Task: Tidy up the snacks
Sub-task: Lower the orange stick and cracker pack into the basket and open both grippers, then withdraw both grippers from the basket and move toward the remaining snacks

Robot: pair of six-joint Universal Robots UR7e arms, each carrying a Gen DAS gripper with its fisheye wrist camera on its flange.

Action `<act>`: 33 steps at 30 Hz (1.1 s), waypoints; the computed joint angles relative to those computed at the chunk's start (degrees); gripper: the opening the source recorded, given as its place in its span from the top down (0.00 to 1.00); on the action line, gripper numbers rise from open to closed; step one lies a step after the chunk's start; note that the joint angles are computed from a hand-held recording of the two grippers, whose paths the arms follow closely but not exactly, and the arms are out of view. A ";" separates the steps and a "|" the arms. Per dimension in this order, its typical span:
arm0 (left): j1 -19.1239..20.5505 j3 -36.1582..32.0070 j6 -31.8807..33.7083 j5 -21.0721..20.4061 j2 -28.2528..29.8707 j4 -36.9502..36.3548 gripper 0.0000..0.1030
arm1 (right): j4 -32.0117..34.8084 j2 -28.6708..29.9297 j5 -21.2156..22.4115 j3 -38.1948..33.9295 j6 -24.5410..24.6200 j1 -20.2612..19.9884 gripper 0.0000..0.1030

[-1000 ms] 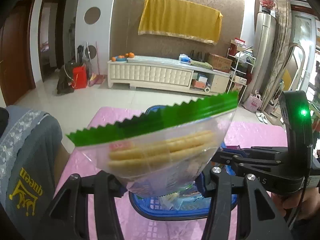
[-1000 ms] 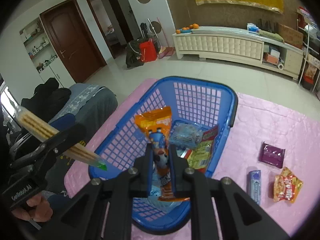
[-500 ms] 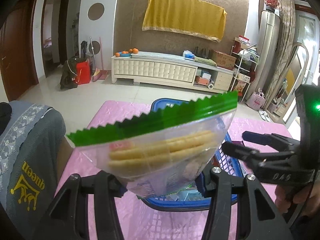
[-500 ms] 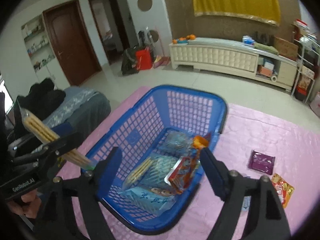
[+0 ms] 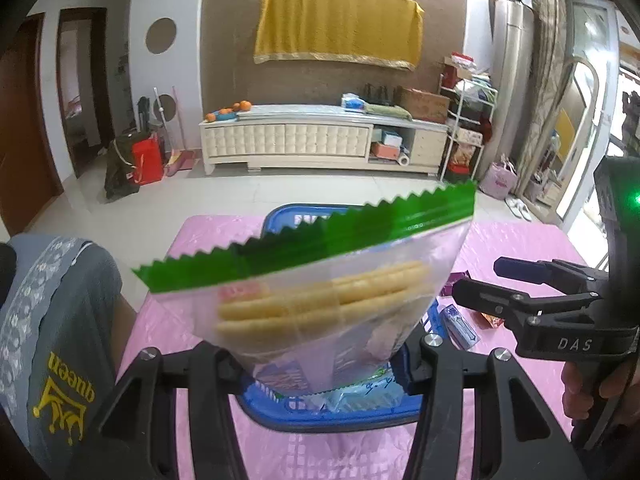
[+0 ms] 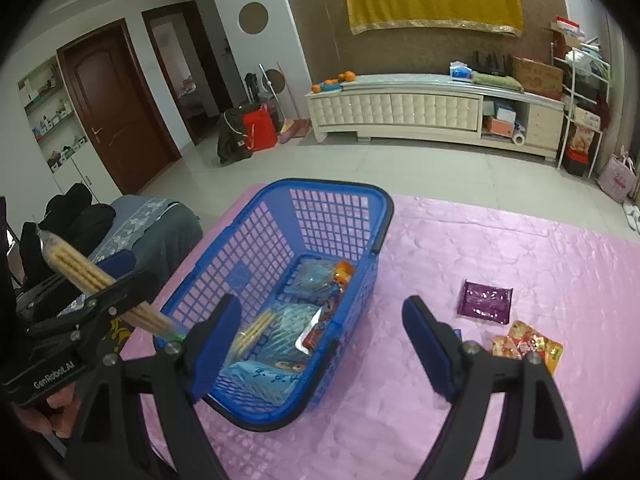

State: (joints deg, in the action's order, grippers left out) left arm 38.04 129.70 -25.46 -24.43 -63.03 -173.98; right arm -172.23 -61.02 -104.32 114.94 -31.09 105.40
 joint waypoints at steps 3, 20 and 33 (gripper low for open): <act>1.73 -2.10 2.32 -1.62 0.72 0.84 0.52 | 0.49 0.75 -0.95 -1.05 0.29 -0.21 0.17; 10.12 -13.40 10.25 -6.48 5.57 11.30 0.49 | 2.64 6.00 -4.12 -6.30 -0.40 -1.00 0.17; 5.28 -7.20 1.24 0.31 -1.17 13.58 0.14 | 2.04 1.14 -5.03 -2.33 -0.11 1.94 0.17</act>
